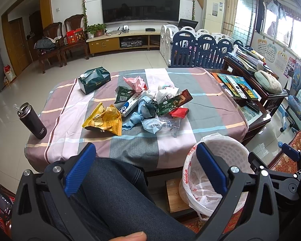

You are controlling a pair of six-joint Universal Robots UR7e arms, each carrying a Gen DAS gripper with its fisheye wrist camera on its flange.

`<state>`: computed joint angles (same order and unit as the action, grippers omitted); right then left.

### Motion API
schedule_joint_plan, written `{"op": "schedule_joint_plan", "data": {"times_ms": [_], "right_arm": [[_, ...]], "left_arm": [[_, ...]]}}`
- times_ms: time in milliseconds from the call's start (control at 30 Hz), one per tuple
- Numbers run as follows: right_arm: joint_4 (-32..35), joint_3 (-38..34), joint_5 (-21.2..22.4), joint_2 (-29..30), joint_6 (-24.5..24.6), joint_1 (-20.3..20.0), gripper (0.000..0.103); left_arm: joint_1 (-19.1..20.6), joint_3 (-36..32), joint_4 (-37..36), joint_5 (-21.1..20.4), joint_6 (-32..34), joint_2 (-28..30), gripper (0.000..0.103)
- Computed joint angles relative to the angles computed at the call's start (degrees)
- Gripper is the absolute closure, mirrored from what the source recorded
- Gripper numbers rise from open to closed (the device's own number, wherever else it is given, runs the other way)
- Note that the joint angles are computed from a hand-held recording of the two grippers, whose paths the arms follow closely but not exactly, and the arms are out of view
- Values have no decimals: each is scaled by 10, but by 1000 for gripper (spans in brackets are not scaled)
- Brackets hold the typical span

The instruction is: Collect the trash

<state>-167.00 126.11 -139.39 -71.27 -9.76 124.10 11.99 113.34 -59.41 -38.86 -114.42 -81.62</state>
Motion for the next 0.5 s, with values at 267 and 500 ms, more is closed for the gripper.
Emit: {"op": "schedule_joint_plan", "data": {"times_ms": [267,500], "right_arm": [[-15,3,1,6,-9,2,3],[-1,0,2,4,0,3,3]], "left_arm": [[2,3,-4,1,3,-2,3],[4,4,-4,0,2,-4,3]]}}
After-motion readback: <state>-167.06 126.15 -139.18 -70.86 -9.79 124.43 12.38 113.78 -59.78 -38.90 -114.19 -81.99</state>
